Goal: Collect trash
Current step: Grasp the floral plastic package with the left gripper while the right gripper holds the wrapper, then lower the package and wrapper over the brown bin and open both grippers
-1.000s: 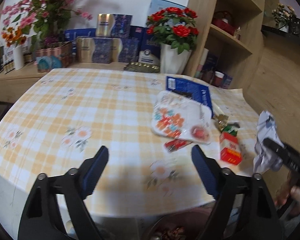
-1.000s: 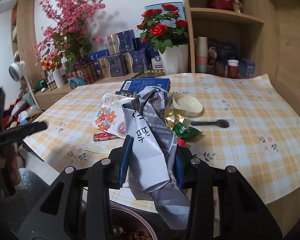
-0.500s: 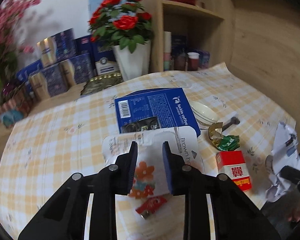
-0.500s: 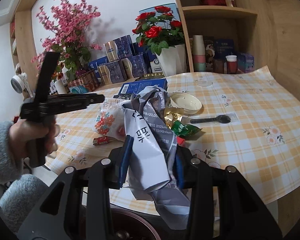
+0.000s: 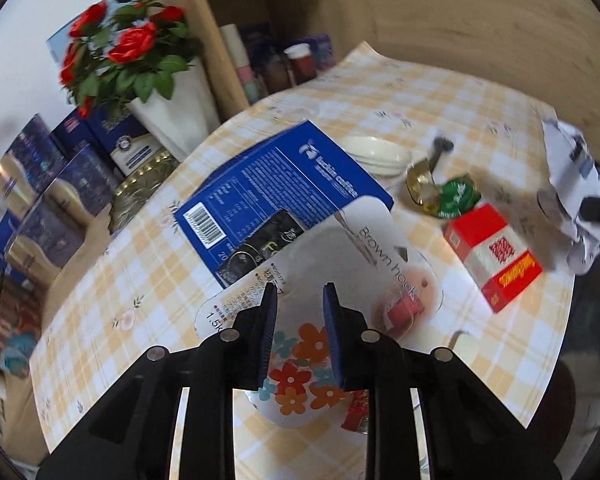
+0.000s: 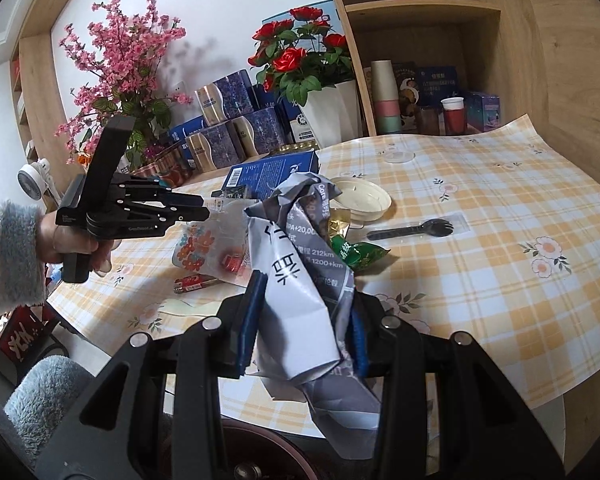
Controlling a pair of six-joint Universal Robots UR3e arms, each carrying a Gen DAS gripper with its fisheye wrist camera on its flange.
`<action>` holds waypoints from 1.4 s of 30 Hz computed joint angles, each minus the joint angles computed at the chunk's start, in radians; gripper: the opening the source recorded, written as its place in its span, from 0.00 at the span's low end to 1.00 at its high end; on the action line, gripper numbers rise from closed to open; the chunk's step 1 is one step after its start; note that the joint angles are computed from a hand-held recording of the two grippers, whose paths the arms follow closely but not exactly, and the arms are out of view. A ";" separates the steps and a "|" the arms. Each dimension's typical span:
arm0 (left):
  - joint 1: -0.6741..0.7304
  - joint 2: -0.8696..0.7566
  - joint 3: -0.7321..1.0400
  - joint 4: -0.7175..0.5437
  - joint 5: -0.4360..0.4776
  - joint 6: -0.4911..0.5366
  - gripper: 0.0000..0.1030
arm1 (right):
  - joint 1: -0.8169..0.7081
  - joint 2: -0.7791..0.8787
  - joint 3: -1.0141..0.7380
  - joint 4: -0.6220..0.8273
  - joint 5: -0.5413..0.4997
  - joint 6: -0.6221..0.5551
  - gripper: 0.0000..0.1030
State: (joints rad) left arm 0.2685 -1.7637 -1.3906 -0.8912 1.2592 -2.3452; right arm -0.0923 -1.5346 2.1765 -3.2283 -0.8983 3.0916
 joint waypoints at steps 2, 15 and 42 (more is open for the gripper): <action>-0.004 -0.016 0.010 0.004 0.011 0.012 0.23 | 0.009 0.009 -0.010 0.008 -0.006 -0.005 0.38; -0.002 -0.078 0.082 -0.072 -0.037 0.129 0.13 | 0.021 0.037 -0.051 0.036 -0.024 -0.011 0.38; 0.331 0.844 -0.356 -0.616 -0.293 0.078 0.06 | -0.135 -0.564 0.117 0.428 0.133 -0.090 0.38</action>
State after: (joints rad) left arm 0.5997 -0.9201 -1.7469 -1.5067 0.9661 -2.2672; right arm -0.2270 -2.0982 2.2933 -2.8005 -0.7649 3.0014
